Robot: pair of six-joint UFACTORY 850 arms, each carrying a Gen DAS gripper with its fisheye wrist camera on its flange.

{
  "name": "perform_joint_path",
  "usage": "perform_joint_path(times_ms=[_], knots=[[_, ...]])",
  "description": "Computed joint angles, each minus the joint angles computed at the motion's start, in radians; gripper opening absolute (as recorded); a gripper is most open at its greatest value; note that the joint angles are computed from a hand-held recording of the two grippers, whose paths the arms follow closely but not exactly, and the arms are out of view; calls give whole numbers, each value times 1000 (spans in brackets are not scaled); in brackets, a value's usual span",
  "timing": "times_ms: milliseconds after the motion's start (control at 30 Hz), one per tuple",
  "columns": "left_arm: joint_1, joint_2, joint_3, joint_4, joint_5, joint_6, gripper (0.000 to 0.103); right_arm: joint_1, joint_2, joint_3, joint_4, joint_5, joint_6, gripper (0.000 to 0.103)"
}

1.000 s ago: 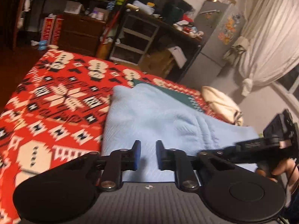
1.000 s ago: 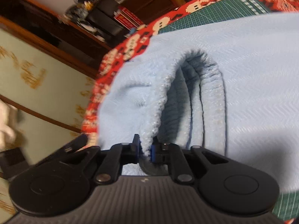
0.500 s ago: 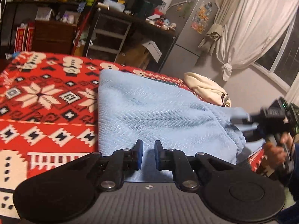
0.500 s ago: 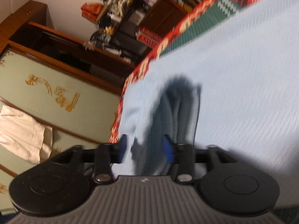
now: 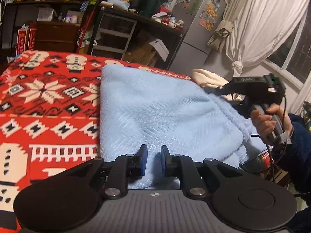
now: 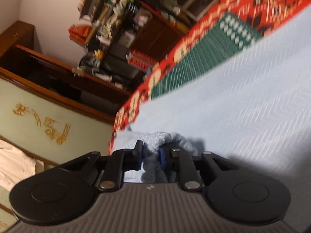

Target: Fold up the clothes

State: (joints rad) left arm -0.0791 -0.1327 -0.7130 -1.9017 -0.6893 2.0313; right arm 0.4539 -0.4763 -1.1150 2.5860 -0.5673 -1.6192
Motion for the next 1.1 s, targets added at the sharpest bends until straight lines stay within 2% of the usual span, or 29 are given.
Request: perform_joint_path(times_ms=[100,167,200,267,333,400,500,600,700,800,867,933,1033,1100], knots=[[4,-3,-9,31,-2,-23,14,-2,-12,-12,0,63,-28,19],[27,-4,-23,91,-30,-90,15,-11,-18,-5,-24,31,31,22],[45,-3,-29,113,-52,-128,23,-15,-12,-1,-37,24,46,28],[83,9,-26,117,-79,-161,32,-17,9,13,-29,31,23,30],[102,27,-23,131,-65,-166,32,-13,39,35,19,59,-60,36],[113,43,-20,155,-39,-164,32,-9,80,69,8,88,-99,36],[120,58,-13,212,-21,-189,32,-6,166,158,-69,61,-70,39],[110,74,1,221,-7,-180,32,14,224,215,-58,52,-103,49],[87,65,-1,214,-61,-145,32,43,264,248,-6,58,-187,47],[29,55,-1,233,7,-87,32,70,315,262,-62,118,-217,47],[-1,65,26,173,62,42,33,82,327,259,-160,153,-162,47],[-4,79,48,134,75,107,33,104,344,271,-199,220,-158,39],[-7,94,50,152,95,79,33,102,357,307,-166,203,-151,39],[-1,98,38,177,82,20,32,99,370,328,-133,186,-172,39]])
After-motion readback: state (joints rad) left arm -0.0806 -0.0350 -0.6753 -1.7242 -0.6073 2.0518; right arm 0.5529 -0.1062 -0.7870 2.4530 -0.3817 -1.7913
